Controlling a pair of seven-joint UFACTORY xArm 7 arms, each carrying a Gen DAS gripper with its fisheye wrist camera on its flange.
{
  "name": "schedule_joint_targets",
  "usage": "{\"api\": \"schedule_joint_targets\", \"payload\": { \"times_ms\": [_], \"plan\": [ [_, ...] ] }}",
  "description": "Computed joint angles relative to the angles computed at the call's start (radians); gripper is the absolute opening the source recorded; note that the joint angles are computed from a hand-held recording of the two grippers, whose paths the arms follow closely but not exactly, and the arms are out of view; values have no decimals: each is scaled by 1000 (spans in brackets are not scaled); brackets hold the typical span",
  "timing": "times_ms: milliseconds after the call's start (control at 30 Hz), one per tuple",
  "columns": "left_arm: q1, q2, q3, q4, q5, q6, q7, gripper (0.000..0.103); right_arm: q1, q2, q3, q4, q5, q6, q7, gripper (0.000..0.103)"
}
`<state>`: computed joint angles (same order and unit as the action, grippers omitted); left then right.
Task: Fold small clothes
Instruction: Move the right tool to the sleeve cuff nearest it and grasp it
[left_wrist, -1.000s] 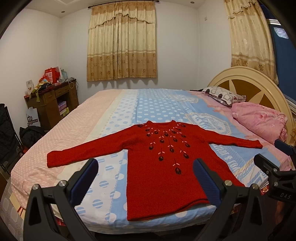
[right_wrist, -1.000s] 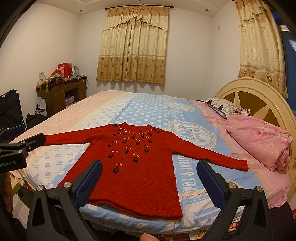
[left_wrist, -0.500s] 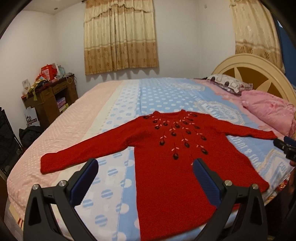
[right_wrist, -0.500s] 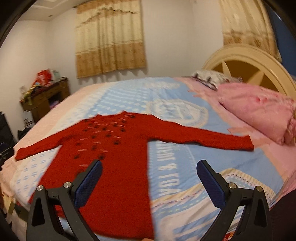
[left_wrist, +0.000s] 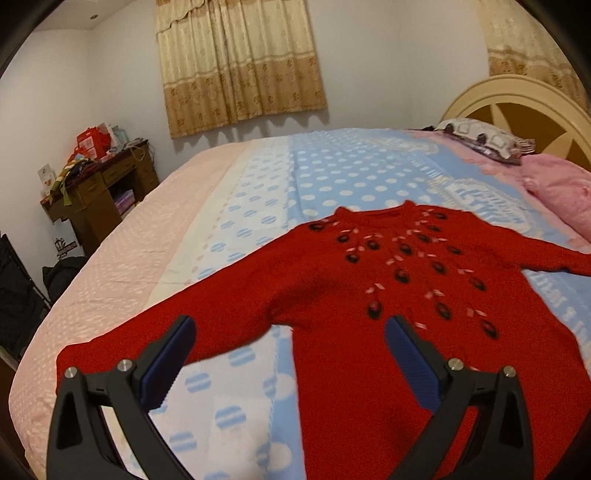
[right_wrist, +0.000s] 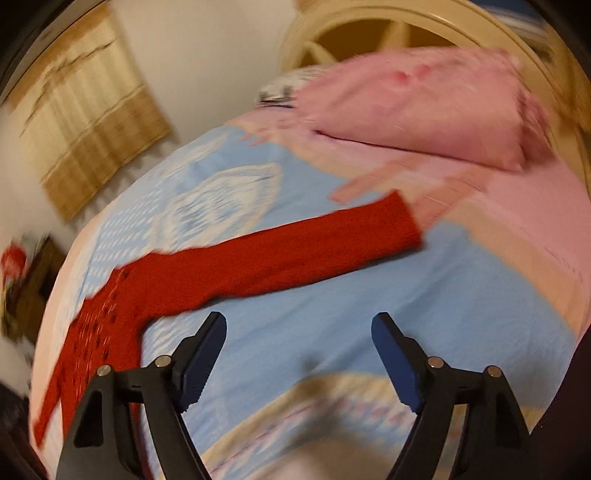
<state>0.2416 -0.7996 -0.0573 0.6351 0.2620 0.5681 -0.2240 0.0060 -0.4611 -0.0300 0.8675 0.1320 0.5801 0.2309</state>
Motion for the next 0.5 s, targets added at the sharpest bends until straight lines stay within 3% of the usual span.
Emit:
{"api": "schedule_joint_targets", "payload": {
  "times_ms": [200, 500],
  "plan": [
    [36, 98, 1, 19, 15, -44, -26, 103, -24, 124, -60, 94, 70, 62, -1, 67],
    [43, 160, 22, 13, 14, -79, -48, 103, -78, 315, -30, 254, 30, 44, 76, 54]
  ]
}}
